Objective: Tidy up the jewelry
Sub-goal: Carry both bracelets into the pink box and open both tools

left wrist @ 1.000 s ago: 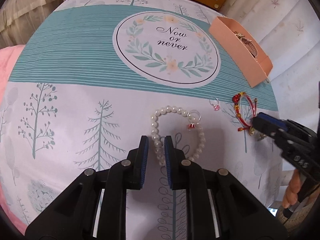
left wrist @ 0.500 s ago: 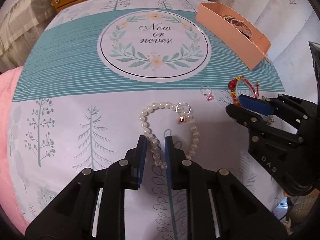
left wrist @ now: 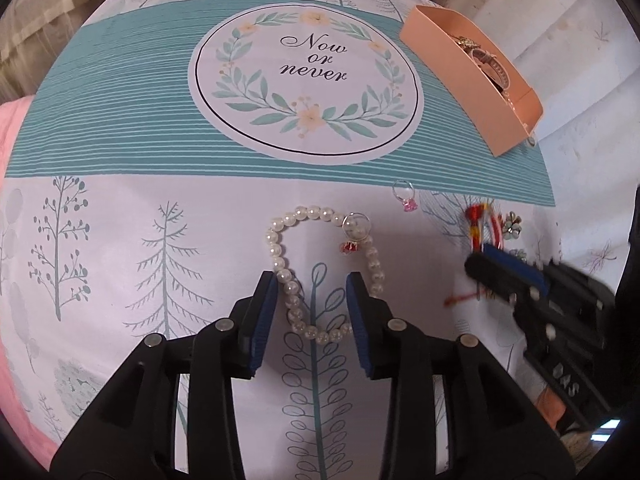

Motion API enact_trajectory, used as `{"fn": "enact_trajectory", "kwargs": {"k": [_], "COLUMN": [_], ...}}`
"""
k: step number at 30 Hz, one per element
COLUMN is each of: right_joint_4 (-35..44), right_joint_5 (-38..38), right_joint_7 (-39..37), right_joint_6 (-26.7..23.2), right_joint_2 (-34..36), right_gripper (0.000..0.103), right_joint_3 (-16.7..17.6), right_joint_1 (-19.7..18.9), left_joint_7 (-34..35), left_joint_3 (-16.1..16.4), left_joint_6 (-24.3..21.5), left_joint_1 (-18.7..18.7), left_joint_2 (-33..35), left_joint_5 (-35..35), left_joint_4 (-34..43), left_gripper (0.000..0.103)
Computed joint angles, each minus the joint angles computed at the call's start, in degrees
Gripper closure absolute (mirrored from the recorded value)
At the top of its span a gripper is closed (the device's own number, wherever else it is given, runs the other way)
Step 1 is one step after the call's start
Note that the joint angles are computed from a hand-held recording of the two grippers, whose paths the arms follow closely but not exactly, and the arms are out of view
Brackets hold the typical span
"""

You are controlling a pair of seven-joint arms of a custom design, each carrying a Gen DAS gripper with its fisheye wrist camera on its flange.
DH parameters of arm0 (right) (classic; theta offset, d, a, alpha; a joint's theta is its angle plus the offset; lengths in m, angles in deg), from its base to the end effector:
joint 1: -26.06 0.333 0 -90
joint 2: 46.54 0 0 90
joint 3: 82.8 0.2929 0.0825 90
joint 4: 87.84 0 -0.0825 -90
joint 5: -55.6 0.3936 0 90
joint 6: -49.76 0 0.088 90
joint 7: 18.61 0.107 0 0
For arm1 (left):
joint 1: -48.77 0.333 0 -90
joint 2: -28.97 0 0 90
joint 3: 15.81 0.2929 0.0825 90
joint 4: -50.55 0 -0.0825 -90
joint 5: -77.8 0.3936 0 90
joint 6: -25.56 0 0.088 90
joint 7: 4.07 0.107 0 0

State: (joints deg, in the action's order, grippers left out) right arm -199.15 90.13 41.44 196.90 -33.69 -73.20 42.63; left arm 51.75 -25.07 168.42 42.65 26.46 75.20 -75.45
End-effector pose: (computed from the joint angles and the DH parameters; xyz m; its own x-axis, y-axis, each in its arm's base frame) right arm 0.5791 0.2696 0.3826 0.5402 -0.7834 -0.3073 -0.8024 -0.3695 -0.4687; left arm 0.5417 -0.1492 0.4088 0.3168 -0.9247 0.2112 -0.8950 -0.3652 -0.2563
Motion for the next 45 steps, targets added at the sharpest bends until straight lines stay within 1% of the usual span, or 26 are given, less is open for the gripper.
{"fn": "enact_trajectory", "kwargs": {"k": [2,4,5,6,8,12,17,21,24,25,29,31,35,38,40,42,45], "right_joint_4": [-0.84,-1.67,-2.08,-2.48,-3.33,-5.00,-8.20,-9.79,-9.93,-9.82,-7.42,-6.10,-1.05,5.80,11.47,18.28,30.22], "right_joint_5": [2.12,3.52,4.05,4.71,6.47,9.99,13.88,16.21,16.11,15.68,13.72,11.04,7.37,3.06,0.26,-3.07,-7.11], "right_joint_7": [-1.43,-2.45,-2.76,-3.07,-4.26,-6.64,-9.58,-11.58,-11.97,-11.92,-10.73,-9.27,-6.53,-1.72,2.06,6.50,12.21], "right_joint_6": [-1.46,-2.00,-1.94,-1.89,-1.76,-1.20,0.30,1.72,3.13,3.84,4.10,6.03,5.32,4.08,2.66,0.51,-4.94], "right_joint_2": [-0.90,-1.65,-2.01,-2.36,-3.12,-5.01,-9.27,-12.89,-14.98,-15.62,-16.56,-16.95,-16.06,-12.97,-9.58,-5.39,2.45], "right_gripper": [0.092,0.092,0.092,0.092,0.092,0.092,0.092,0.092,0.092,0.092,0.092,0.092,0.092,0.092,0.092,0.092,0.092], "right_joint_3": [0.33,0.28,0.20,0.12,-0.03,-0.48,-1.48,-2.70,-3.62,-3.87,-4.91,-4.98,-5.72,-6.00,-6.10,-6.03,-5.82], "right_joint_1": [-0.66,-0.77,-0.70,-0.66,-0.72,-0.65,0.10,1.13,1.96,2.22,2.70,2.85,2.50,1.42,0.43,-0.60,-2.44], "left_joint_7": [-1.53,-4.55,-5.48,-5.28,-4.41,-6.43,-12.18,-12.71,-12.03,-11.50,-10.82,-11.22,-10.19,-9.28,-7.83,-7.14,-4.69], "left_joint_3": [-0.21,-0.42,-0.37,-0.14,0.25,0.03,-1.13,-1.57,-2.06,-2.09,-3.10,-3.75,-3.87,-3.93,-3.43,-2.86,-1.79], "left_joint_6": [-0.42,-1.37,-1.41,-0.57,1.14,2.79,5.99,7.68,7.01,6.85,5.91,5.49,3.14,0.76,-0.68,-1.67,-2.78], "left_joint_1": [-0.05,-0.03,0.02,0.07,0.17,0.32,1.21,1.92,2.62,2.71,3.32,3.75,2.98,2.00,0.86,-0.25,-2.21], "left_joint_2": [0.14,0.03,-0.26,-0.61,-1.38,-2.94,-8.88,-13.42,-15.39,-15.52,-14.81,-13.08,-9.88,-4.58,-0.62,3.38,11.42], "left_joint_5": [1.91,5.26,5.78,4.52,1.70,1.75,7.69,10.46,12.55,12.94,15.86,17.99,19.76,21.62,21.35,21.75,21.82], "left_joint_4": [0.25,0.33,0.00,-0.67,-2.03,-3.87,-6.83,-7.21,-5.44,-4.38,0.81,4.52,11.99,20.19,25.76,31.09,40.85], "left_gripper": [0.074,0.087,0.090,0.097,0.098,0.098,0.098,0.098,0.098,0.098,0.098,0.098,0.098,0.098,0.098,0.098,0.098]}}
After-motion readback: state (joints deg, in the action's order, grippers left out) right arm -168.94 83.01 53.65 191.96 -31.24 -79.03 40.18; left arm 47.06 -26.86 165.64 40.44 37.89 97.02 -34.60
